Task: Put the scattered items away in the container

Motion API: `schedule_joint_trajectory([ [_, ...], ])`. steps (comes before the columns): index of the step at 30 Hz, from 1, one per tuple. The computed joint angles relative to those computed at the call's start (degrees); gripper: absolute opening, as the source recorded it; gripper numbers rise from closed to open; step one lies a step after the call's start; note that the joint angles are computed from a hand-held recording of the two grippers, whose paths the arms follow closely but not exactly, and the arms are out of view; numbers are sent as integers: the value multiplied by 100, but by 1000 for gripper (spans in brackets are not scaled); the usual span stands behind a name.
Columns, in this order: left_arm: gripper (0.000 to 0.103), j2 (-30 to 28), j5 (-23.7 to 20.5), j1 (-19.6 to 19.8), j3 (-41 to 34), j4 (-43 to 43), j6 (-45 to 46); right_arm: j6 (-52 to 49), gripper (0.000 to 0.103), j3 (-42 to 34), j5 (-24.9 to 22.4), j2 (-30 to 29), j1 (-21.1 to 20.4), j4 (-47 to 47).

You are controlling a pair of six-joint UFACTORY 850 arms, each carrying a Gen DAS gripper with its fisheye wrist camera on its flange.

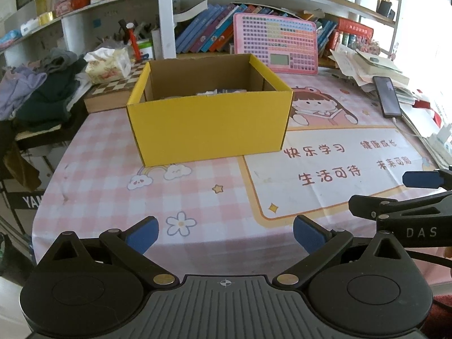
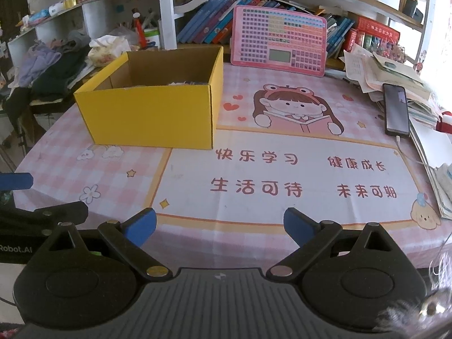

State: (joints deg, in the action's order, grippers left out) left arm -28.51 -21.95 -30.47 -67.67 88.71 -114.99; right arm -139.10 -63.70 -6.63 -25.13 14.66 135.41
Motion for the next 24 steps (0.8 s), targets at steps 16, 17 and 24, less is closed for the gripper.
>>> schedule_joint_trajectory([
  [16, 103, -30, 16, 3, -27, -164, 197, 245, 98, -61, 65, -44, 20, -235],
  [17, 103, -30, 24, 7, -26, -156, 187, 256, 98, -63, 68, -46, 21, -253],
  [24, 103, -24, 74, 46, -12, -285, 262, 546, 98, -89, 66, -55, 28, -600],
])
